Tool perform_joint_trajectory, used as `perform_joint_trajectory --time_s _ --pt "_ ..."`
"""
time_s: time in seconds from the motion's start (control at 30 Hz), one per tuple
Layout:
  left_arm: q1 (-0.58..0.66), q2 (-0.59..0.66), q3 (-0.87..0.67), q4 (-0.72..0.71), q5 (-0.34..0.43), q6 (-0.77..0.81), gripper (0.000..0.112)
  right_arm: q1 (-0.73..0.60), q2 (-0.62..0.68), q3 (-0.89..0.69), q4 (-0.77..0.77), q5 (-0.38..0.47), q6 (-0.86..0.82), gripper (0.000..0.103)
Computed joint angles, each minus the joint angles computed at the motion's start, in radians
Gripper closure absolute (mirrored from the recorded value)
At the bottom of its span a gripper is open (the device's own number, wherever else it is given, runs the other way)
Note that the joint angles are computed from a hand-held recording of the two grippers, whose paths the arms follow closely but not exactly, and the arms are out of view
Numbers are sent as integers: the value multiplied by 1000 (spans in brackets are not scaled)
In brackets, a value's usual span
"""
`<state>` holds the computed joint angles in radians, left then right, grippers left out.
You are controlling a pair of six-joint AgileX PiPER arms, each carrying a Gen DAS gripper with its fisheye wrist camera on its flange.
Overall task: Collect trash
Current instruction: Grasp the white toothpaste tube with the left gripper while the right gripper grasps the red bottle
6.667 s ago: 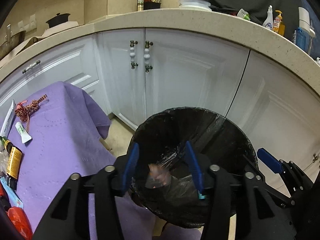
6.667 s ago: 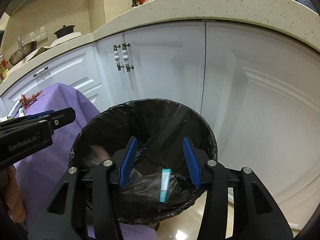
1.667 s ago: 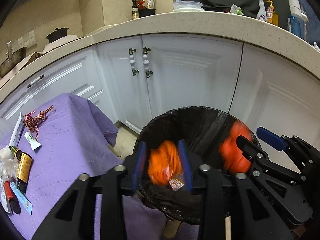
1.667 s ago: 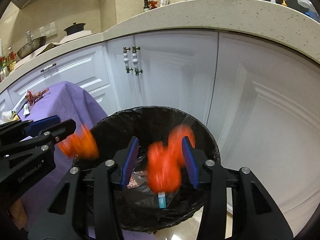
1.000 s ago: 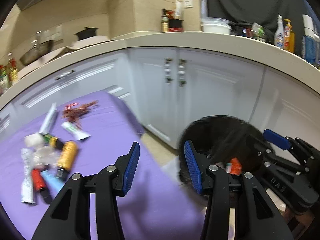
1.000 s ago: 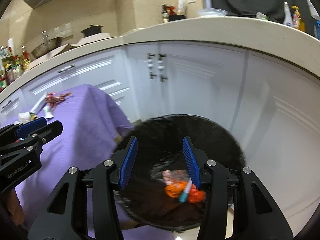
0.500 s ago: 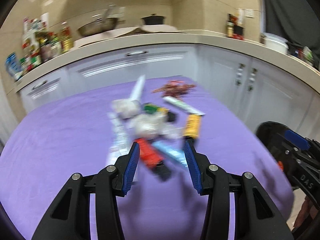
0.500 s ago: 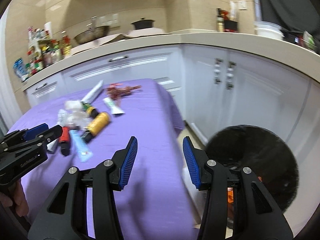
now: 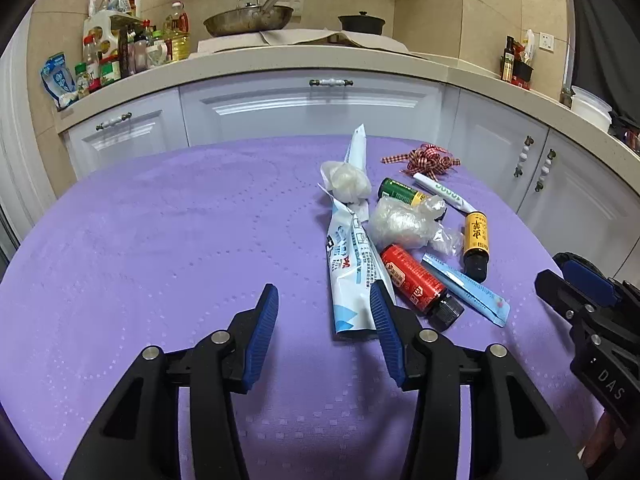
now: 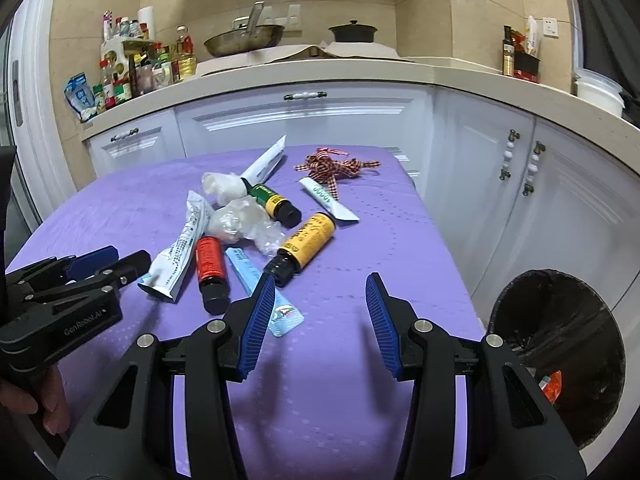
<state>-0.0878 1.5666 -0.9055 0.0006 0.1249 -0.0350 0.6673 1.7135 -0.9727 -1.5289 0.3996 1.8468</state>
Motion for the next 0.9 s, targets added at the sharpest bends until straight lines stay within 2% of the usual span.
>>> perform_joint_trajectory --time_s 0.07,0.17,0.33,0.43,0.47,0.53,0.57,0.7,0.9 --pt "4 8 -8 -107 10 111 61 1 7 -10 23 0 -23 57" --pt "-3 31 -32 -114 35 127 61 -5 13 -22 69 -5 -73 57" --pt "12 106 -120 -271 160 284 61 -21 25 -33 112 -22 -114 56" --pt "19 116 -134 -301 180 302 61 -32 34 -42 146 -38 -147 56" --pt "21 117 -134 -315 182 315 64 -29 38 -48 157 -37 -156 56" --pt "29 115 -130 -356 180 351 80 -32 45 -55 175 -44 -176 56" --pt "37 115 -130 -402 188 397 94 -31 49 -59 179 -47 -182 56" --pt "61 111 -124 -533 204 535 104 -21 65 -80 216 -49 -228 56" --pt "94 88 -95 -581 193 598 109 6 84 -117 262 -48 -286 56"
